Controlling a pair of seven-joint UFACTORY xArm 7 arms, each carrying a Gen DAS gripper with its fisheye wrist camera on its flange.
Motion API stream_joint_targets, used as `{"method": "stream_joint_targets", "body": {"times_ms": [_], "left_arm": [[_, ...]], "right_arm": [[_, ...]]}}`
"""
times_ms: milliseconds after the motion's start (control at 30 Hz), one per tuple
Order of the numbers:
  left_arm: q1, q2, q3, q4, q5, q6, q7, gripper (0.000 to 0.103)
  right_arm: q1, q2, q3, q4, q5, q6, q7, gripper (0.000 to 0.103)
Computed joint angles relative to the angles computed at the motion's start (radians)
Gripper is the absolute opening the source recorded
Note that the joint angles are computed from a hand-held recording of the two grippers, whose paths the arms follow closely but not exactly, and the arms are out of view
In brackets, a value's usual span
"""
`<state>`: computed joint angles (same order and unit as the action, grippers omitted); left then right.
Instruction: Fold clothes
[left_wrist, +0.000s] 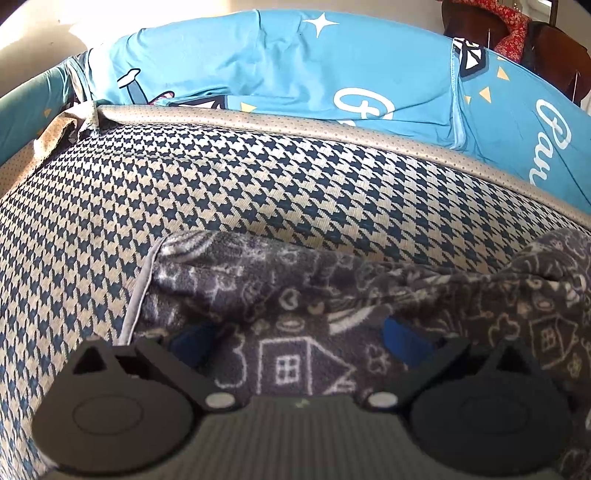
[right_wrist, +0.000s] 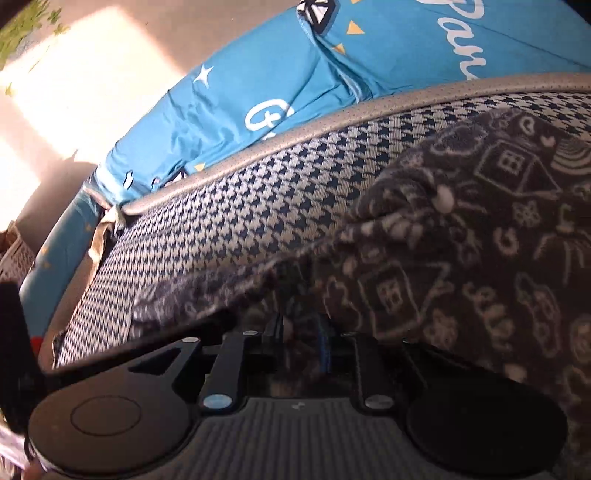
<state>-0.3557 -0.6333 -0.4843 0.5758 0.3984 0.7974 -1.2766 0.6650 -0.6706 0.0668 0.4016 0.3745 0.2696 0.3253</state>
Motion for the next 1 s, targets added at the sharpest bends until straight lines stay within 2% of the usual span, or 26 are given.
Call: {"method": "stream_joint_targets", "body": {"times_ms": [100,300,467,600,700,767,1000], "left_arm": [[-0.003,0.0,-0.006,-0.008,0.013,-0.008,0.007,0.103],[-0.006,-0.002,-0.011,-0.028,0.037,-0.034,0.019,0.103],[0.0,-0.004,-0.016,-0.04,0.043,-0.05,0.013,0.103],[0.005,0.012,-0.025,-0.02,0.044,-0.019,0.007,0.103],[0.001,0.03,-0.028,0.009,0.038,0.024,0.002,0.103],[-0.008,0.036,-0.025,0.024,0.034,0.051,0.006,0.103],[-0.101,-0.071,0.011,-0.006,-0.043,0.119,0.068,0.103]], "right_arm": [[0.022,-0.07,-0.013,-0.036,-0.007,0.054,-0.038,0.02],[0.03,-0.179,0.015,-0.074,-0.045,0.16,-0.098,0.021],[0.043,-0.24,-0.002,-0.084,-0.035,0.243,-0.152,0.022],[0.04,-0.293,-0.005,-0.088,-0.028,0.296,-0.199,0.023],[0.038,-0.337,-0.027,-0.085,-0.013,0.377,-0.238,0.027],[0.027,-0.371,-0.016,-0.089,-0.008,0.421,-0.257,0.028],[0.01,-0.487,0.033,-0.118,-0.04,0.471,-0.354,0.029]]}}
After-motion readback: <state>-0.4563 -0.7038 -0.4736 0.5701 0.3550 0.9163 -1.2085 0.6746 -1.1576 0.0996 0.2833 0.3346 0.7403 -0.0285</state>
